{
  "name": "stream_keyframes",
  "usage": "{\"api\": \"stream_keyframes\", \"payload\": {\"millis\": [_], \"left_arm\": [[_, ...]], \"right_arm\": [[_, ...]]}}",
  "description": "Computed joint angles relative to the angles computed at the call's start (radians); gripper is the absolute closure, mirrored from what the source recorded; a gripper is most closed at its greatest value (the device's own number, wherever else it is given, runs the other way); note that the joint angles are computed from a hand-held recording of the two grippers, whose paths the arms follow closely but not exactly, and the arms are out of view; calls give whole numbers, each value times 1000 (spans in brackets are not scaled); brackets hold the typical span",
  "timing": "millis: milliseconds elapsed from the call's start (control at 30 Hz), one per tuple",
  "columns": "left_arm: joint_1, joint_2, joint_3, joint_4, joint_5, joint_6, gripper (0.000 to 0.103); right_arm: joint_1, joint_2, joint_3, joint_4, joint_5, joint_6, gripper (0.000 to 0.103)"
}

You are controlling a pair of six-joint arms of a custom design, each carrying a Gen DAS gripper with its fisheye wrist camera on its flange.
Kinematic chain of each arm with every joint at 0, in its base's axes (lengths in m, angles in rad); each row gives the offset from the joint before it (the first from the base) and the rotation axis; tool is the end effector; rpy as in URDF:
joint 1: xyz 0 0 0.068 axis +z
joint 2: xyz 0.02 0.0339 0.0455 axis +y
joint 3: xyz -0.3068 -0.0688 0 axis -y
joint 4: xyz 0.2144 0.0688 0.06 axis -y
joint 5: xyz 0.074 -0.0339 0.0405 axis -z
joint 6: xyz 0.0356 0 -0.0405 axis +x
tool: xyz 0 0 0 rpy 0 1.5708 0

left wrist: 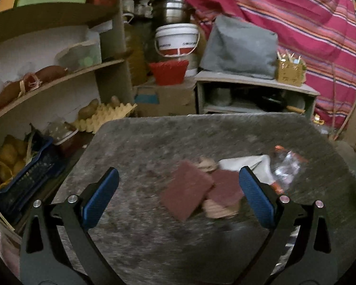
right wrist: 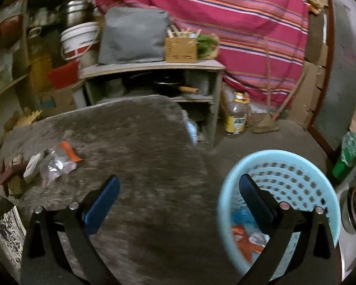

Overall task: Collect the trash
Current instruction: 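Return to the table and grasp the maroon scouring pad with the left gripper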

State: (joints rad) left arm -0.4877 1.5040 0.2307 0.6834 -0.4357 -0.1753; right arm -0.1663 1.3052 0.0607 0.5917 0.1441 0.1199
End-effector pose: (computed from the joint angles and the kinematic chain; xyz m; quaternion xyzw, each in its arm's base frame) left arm 0.1908 -0.0842 0.1731 0.0334 0.8666 0.0306 0.4969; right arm 0.1489 -0.0302 0.1593 0.1591 0.8805 -0.0748 0.4403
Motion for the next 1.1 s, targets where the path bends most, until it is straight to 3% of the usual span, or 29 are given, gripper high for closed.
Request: {"api": "stream_keyframes", "payload": {"millis": [133, 433, 800, 1100], "left_arm": [[99, 52, -32, 91, 61, 61, 5], [242, 169, -53, 205, 170, 126, 5], [282, 224, 6, 182, 250, 113, 5], [193, 267, 91, 129, 254, 78, 5]], "right_arm": [[184, 96, 28, 51, 118, 86, 5], [374, 257, 93, 90, 240, 153, 5], [392, 351, 122, 115, 256, 159, 4], [422, 404, 142, 129, 288, 141, 5]]}}
